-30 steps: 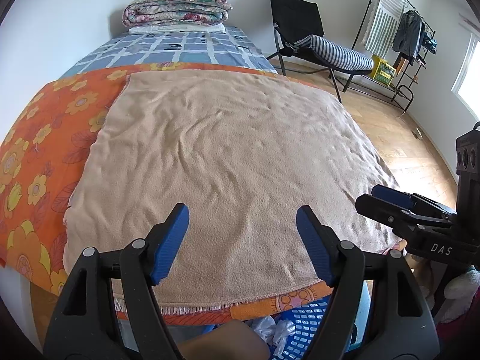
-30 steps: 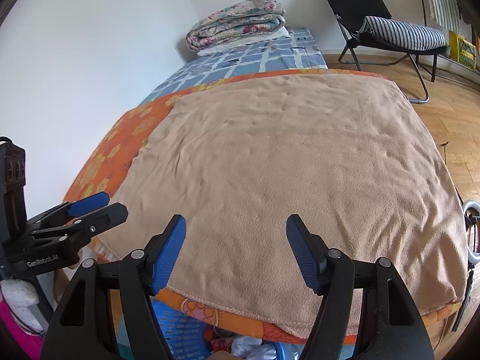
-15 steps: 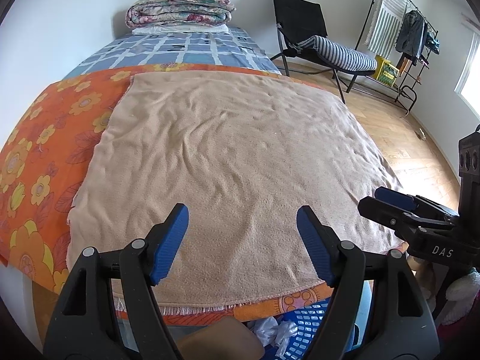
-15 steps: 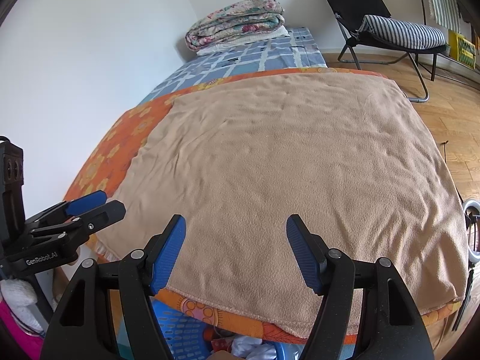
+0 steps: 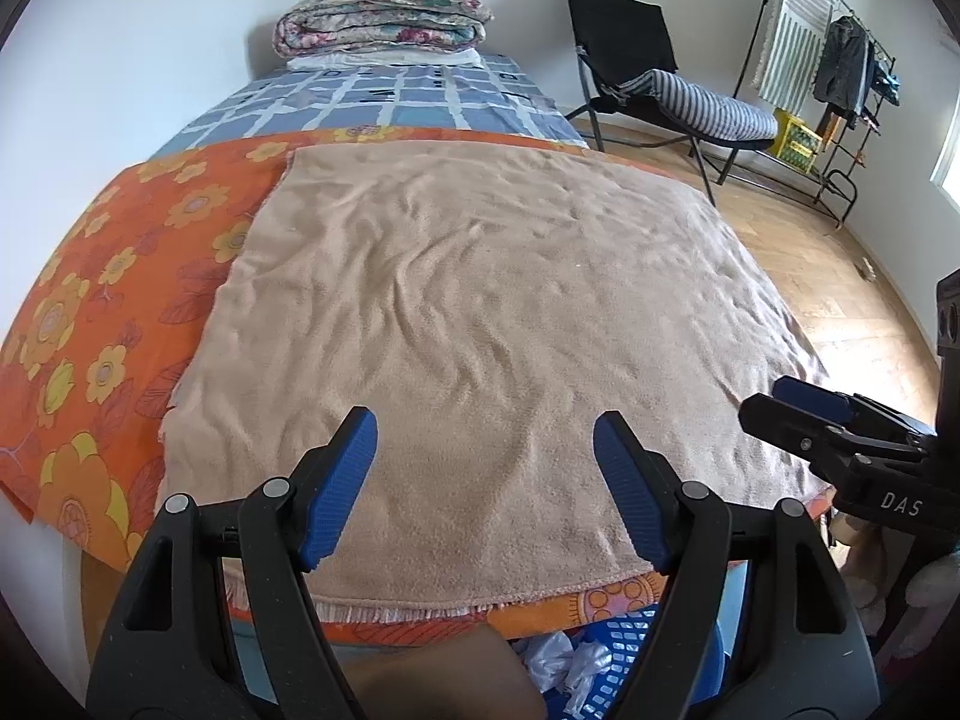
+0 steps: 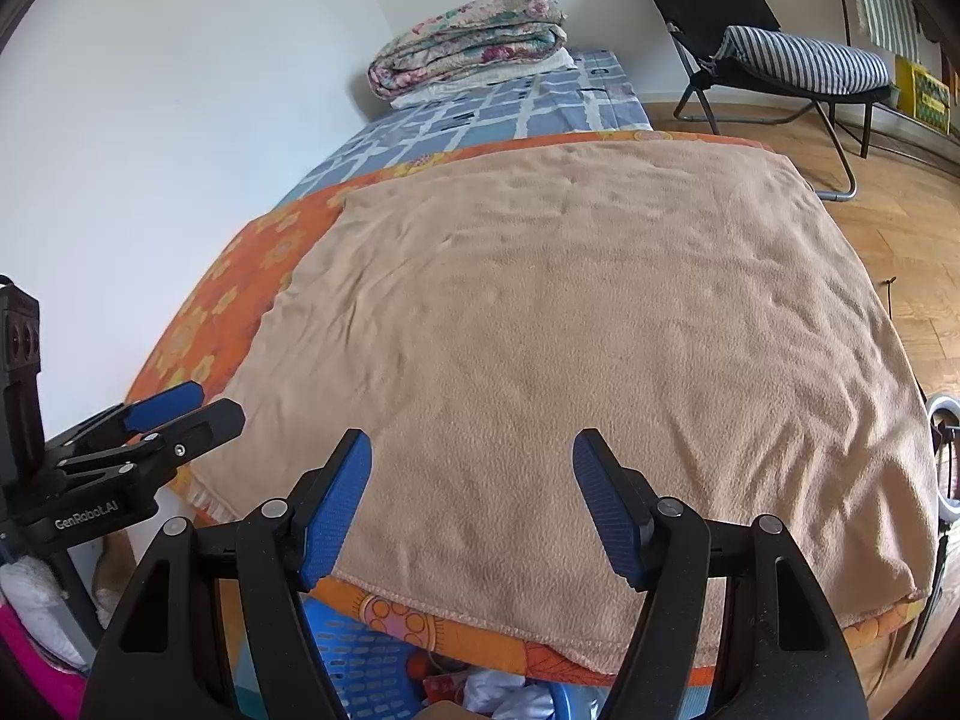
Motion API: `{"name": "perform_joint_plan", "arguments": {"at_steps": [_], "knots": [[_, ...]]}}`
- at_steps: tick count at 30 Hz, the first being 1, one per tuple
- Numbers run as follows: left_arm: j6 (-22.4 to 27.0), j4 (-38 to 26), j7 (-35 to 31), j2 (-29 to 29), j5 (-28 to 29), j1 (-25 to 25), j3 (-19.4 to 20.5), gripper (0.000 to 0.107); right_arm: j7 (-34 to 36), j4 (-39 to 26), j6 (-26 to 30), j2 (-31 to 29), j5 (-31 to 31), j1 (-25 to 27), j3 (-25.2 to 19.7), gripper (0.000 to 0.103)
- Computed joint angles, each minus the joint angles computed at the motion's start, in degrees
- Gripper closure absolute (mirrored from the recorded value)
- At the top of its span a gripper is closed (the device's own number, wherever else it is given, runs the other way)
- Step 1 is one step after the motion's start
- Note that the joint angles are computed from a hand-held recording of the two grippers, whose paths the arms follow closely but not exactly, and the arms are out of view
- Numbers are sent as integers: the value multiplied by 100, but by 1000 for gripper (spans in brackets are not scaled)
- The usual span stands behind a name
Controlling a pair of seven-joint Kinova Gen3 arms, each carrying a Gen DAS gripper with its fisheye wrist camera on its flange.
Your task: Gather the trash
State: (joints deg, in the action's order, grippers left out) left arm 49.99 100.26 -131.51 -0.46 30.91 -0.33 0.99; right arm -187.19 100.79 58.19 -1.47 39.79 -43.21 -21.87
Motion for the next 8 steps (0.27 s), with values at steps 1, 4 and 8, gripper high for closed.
{"name": "perform_joint_plan", "arguments": {"at_steps": [1, 4, 8], "knots": [[-28, 6, 43, -9, -46, 10, 10, 30, -7, -2, 6, 1, 0, 0, 1, 34], [-67, 33, 85, -37, -92, 30, 14, 30, -25, -11, 19, 6, 0, -7, 0, 34], [-183, 94, 49, -80, -105, 59, 9, 30, -1, -48, 53, 47, -5, -29, 7, 34]]}}
